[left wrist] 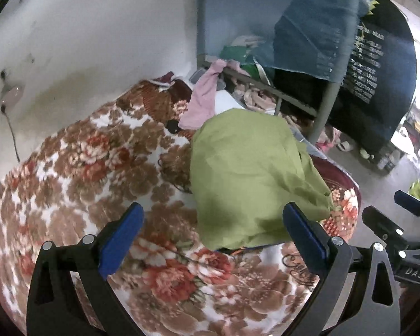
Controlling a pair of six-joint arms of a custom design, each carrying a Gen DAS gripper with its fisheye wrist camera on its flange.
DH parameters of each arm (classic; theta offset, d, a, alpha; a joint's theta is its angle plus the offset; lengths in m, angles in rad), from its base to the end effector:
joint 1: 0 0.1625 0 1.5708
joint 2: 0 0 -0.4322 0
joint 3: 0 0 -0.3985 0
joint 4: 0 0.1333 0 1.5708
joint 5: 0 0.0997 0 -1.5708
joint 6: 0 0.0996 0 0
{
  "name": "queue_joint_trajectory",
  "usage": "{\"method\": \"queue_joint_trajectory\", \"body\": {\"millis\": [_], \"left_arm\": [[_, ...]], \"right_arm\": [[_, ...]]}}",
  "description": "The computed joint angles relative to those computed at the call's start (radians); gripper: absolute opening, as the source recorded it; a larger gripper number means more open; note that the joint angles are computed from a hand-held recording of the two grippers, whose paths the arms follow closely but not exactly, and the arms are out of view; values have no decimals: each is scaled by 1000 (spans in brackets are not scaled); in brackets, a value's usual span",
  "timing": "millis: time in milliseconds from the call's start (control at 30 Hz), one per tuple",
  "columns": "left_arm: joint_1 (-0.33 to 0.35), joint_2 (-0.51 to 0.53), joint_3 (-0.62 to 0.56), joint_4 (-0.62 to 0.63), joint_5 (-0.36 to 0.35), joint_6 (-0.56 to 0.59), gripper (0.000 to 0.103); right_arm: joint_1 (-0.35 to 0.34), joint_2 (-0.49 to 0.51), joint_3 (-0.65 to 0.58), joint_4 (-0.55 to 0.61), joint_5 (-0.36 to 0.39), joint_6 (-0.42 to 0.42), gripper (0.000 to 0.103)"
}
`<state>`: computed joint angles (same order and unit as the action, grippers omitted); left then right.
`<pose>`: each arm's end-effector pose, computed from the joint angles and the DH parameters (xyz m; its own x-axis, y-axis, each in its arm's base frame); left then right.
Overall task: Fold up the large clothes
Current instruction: 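Withdraw both open grippers from the placed jacket bundle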
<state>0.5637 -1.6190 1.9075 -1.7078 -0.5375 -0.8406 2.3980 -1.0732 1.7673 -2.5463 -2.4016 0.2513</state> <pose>-0.2652 -0.4265 0.4154 -0.7319 -0.0587 -0.6788 0.4352 0.7264 -0.5320 0.5020 -0.3805 0.2505 -0.7641 -0.1845 0.6181 -0.5338 0.7188 -0.4454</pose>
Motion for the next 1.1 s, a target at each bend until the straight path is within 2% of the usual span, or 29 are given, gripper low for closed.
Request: {"method": "queue_joint_trajectory", "body": {"millis": [67,267,400,533,900,967,1100], "left_arm": [[-19,-6,21,12,20,-45,98],[-50,10,47,31,33,-74,98],[-59,16,58,-14,-4,-42,98],[-80,20,71,-27,3,-36,98],[-133,15,84,162,35,-171,98],[-140,22,67,246,39,-239,98],[-150,16,65,261,18,-250,98]], "right_arm": [[-14,-13,16,-15,26,-35,98],[-33,-37,54,-87,57,-108,98],[-38,-58,76,-103,56,-131,98],[-37,-80,108,-115,49,-125,98],[-16,-117,154,-96,31,-100,98],[-12,-121,157,-85,28,-94,98],[-3,-127,164,-73,28,-82,98]]}}
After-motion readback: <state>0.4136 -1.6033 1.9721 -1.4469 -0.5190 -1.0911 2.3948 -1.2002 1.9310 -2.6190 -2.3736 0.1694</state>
